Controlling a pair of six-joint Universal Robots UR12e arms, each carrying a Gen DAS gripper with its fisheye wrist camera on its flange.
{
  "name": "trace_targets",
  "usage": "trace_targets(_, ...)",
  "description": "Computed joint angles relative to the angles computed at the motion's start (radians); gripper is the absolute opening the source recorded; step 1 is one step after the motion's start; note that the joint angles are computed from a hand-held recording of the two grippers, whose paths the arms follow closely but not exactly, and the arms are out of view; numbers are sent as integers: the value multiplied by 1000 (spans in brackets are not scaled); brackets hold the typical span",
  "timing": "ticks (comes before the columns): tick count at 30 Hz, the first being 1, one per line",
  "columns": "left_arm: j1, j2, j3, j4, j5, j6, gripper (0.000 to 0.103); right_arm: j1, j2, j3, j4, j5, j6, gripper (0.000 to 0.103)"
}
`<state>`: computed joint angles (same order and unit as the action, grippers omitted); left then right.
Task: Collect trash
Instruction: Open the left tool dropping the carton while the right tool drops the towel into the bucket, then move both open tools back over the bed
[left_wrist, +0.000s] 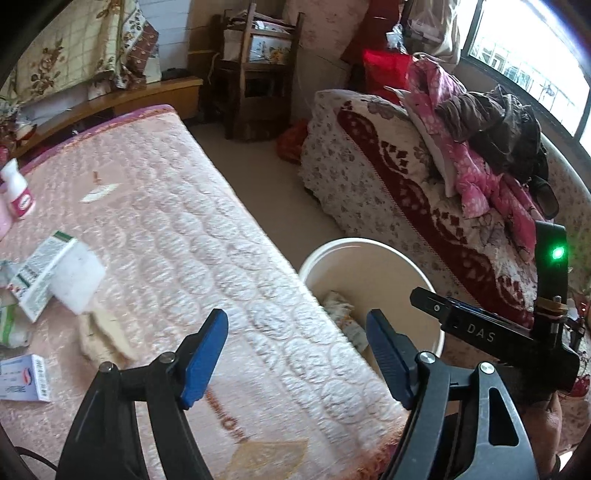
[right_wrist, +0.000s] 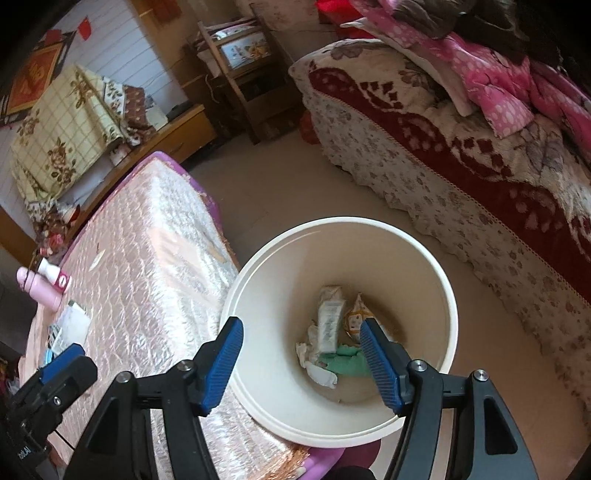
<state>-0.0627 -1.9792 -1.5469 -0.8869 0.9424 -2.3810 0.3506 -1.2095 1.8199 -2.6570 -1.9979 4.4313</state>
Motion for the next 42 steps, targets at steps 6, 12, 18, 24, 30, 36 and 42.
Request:
trace_targets(6,30,7,-13,70,10,-27,77,18,22,-47,13,-8,-48,69)
trace_targets(12,60,6,-18,143,24,-59,77,36,57,-113,12,-3,-112,69)
trace_targets(18,100,-2,-10,186,41,-102,77,55,102,-190,-7,11,-192,69)
trace_targets(24,141,-22,13,210,73,-154,77,72,157,-283,-13,39,-297,70)
trace_targets(30,182,-57,60,214,109,-217,77,80,209,-368,-10,90,-388,72)
trace_targets(36,190,-131,145,214,229,-289,77,82,259,-445,29,143,-438,72)
trace_targets(42,174,-200,219,221,312,-299,77,82,282,-481,53,165,-451,72)
